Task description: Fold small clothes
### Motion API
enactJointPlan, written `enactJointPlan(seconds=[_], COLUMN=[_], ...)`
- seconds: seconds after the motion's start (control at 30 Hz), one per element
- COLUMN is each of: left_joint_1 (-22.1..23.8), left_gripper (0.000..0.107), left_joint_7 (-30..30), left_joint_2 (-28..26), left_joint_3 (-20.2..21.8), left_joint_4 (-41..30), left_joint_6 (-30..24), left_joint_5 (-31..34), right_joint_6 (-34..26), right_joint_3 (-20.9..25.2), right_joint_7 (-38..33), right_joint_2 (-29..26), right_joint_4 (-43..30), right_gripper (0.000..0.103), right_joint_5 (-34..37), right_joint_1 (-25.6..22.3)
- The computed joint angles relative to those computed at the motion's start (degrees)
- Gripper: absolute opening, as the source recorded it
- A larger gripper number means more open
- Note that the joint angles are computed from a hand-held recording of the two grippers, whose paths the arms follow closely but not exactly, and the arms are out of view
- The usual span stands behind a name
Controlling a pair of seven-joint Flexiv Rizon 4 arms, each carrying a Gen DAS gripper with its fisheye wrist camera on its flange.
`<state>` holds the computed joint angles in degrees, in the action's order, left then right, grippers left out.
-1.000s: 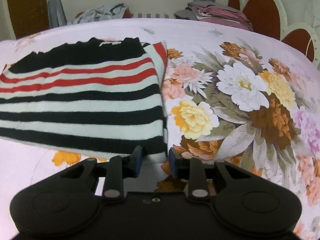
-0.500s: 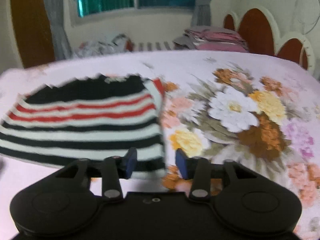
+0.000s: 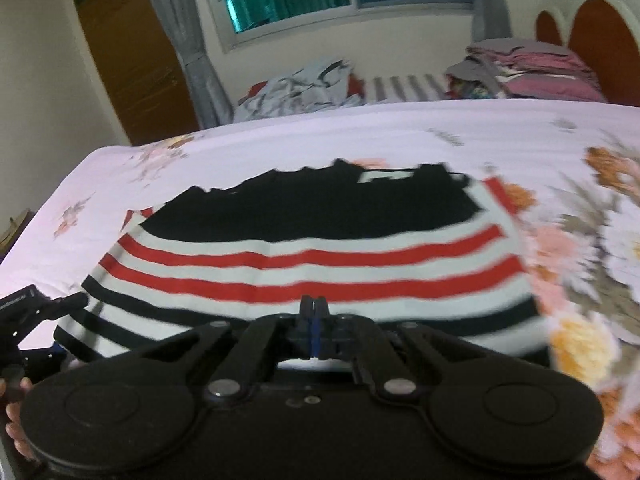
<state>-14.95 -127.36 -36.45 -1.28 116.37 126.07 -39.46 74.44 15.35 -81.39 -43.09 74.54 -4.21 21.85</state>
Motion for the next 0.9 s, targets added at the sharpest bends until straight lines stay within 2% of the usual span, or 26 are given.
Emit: enactJointPlan(seconds=[0.07, 0.13, 0.3, 0.4, 0.43, 0.53, 0.67, 0.9], left_joint_1=[1.1, 0.7, 3.6, 7.9, 9.1, 9.6, 8.4, -1.1], left_gripper=[0.056, 0.041, 0.030, 0.028, 0.028, 0.028, 0.028, 0.028], left_joint_7=[-1.0, 0.1, -1.7, -6.3, -7.6, -8.8, -7.7, 6.0], left_joint_2=[-0.3, 0.1, 0.0, 0.1, 0.1, 0.5, 1.0, 1.6], left_joint_3=[-0.5, 0.2, -0.7, -3.6, -4.3, -4.1, -2.7, 3.7], left_joint_4=[-0.5, -0.9, -2.1, -1.1, -0.9, -0.8, -2.2, -10.0], left_joint_6=[-0.1, -2.2, -4.6, -1.9, -1.3, -1.6, -1.9, -7.9], left_joint_5=[1.1, -0.2, 3.5, 10.0, 12.0, 14.2, 14.9, 6.6], right_joint_6=[-2.3, -4.4, -8.4, -12.1, -11.6, -11.6, -11.9, -14.9], right_joint_3=[0.4, 0.5, 0.9, -1.1, -1.6, -1.6, -1.4, 1.2], right_joint_7=[0.0, 0.0, -1.4, -1.0, -1.0, -1.5, -1.7, -3.6], right_joint_2=[-1.8, -3.2, -6.0, -7.2, -7.3, -7.2, -7.1, -7.4], right_joint_4=[-3.2, -5.9, -10.9, -12.9, -12.6, -12.5, -12.6, -15.1], right_gripper=[0.001, 0.001, 0.001, 0.000, 0.000, 0.000, 0.000, 0.001], right_joint_5=[-0.3, -0.2, 1.0, 0.3, 0.5, 1.0, 1.8, 5.4], right_joint_1=[0.7, 1.3, 2.2, 3.7, 4.0, 3.9, 3.7, 1.7])
